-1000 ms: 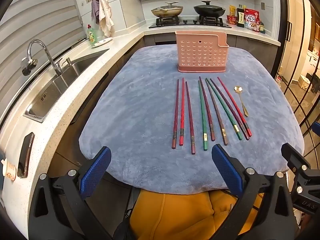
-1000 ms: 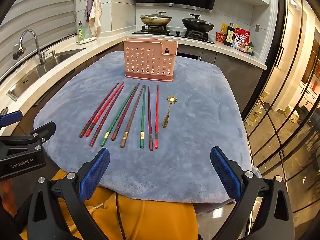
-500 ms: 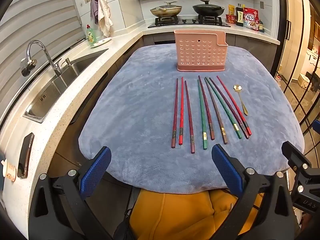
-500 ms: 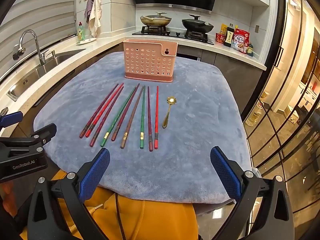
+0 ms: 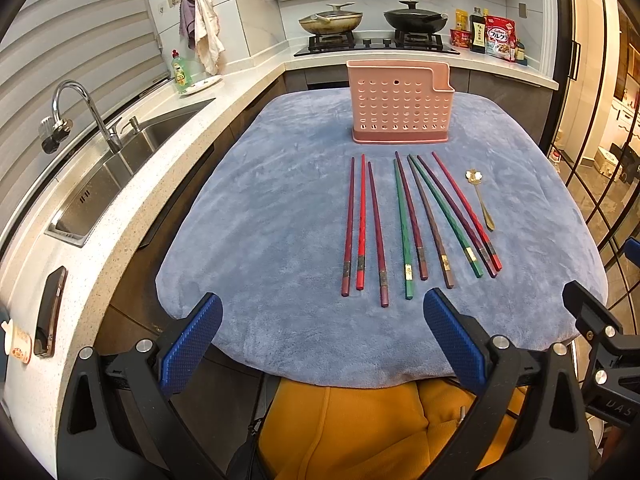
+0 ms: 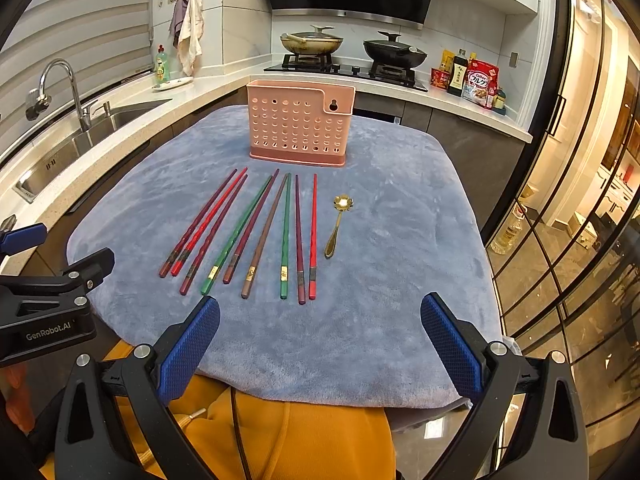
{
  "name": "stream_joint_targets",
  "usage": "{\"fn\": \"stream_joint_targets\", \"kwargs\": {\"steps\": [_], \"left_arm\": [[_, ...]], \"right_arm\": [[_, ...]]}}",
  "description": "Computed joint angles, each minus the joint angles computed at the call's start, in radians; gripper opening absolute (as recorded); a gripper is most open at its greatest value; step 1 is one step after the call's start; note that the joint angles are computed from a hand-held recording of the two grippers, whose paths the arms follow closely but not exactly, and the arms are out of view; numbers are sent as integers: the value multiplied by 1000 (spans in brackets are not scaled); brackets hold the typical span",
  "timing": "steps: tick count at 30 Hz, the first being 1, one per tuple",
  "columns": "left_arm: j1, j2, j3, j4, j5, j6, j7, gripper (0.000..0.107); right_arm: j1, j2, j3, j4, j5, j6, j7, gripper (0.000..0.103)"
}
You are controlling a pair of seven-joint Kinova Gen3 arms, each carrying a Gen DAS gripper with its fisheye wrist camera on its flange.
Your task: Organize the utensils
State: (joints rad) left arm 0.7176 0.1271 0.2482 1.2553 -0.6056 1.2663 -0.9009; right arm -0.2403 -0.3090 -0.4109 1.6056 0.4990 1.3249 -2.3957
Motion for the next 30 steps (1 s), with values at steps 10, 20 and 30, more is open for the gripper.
{"fn": "stream_joint_targets", "kwargs": {"steps": [10, 20, 30], "left_arm": [[8, 4, 4, -10, -6, 6, 2, 96], [12, 4, 0, -12, -5, 7, 1, 96], [11, 3, 0, -12, -4, 5, 0, 96]], "right_arm": [[2, 0, -3, -1, 0, 1, 1, 96], [-2, 5, -4, -3, 6, 1, -5, 96], [-5, 4, -1, -2, 6, 1, -4, 96]]}}
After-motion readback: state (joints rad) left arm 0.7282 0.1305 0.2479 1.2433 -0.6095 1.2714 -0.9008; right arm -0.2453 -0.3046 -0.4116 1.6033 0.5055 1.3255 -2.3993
